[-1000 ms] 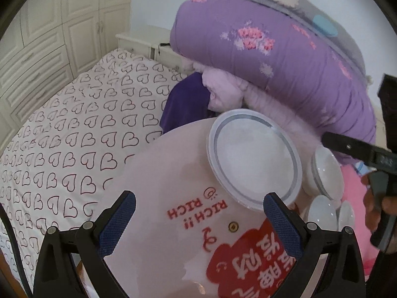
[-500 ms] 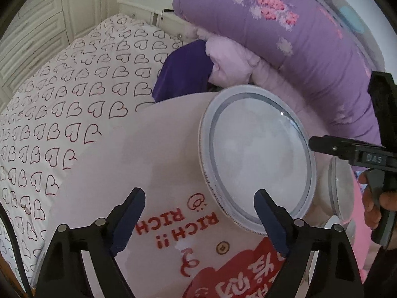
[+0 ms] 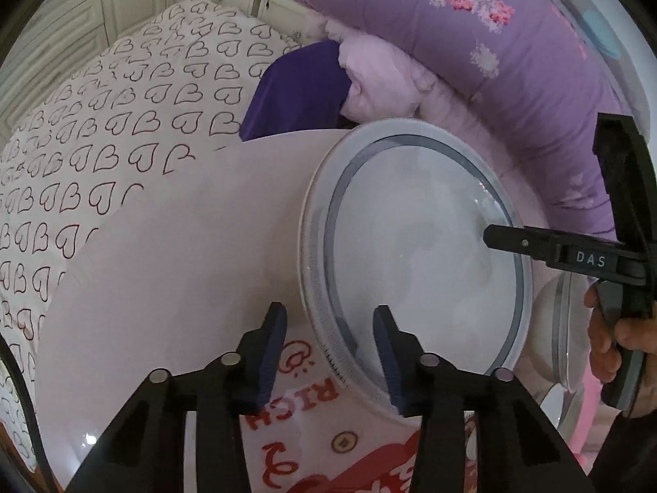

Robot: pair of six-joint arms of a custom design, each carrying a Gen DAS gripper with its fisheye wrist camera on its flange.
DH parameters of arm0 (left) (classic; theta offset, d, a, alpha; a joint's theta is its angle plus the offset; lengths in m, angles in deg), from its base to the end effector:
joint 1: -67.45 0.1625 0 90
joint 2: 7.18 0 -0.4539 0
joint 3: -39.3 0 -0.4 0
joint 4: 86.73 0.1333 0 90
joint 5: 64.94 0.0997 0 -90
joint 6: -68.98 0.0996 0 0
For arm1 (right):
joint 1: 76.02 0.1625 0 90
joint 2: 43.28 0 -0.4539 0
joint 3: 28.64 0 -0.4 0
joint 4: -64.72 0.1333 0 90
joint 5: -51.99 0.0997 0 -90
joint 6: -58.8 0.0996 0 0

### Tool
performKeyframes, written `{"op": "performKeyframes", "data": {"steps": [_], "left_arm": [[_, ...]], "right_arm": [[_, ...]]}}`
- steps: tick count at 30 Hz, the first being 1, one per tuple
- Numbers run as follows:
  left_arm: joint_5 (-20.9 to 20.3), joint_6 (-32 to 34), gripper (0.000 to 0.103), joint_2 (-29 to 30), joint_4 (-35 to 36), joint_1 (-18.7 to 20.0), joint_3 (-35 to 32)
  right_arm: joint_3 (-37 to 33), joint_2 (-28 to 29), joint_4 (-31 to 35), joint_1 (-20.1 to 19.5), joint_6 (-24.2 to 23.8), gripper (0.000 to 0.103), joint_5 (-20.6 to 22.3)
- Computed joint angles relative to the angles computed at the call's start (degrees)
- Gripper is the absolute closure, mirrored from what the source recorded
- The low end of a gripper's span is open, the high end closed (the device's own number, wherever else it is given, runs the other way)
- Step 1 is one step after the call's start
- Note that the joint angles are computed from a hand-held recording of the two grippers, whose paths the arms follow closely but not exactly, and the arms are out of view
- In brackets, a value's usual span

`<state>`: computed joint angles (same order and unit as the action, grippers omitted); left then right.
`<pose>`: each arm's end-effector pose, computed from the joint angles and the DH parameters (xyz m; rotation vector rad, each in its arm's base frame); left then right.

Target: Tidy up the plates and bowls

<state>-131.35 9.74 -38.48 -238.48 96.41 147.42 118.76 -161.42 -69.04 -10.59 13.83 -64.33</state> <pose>-0.3988 -0.4186 -0.1052 0.1168 2.6935 -0.3106 -0.0245 -0.2679 0.3058 0.3876 -2.5948 -0.0756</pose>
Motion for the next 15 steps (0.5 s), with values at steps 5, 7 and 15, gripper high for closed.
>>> {"op": "performKeyframes", "data": {"steps": [5, 7, 15], "left_arm": [[-0.3, 0.2, 0.083, 0.4, -1.7, 0.1, 0.6], [-0.3, 0.3, 0.083, 0.2, -3.3, 0.1, 1.6], [0.4, -1.9, 0.084, -1.7, -4.3, -0.9, 4.5]], "right_arm": [[0.7, 0.0, -1.5, 0.4, -0.7, 0.072, 0.1], [1.1, 0.0, -2.5, 0.6, -0.9, 0.072, 0.0], [2.9, -2.3, -3.8, 0.6, -0.4, 0.073, -0.1]]}}
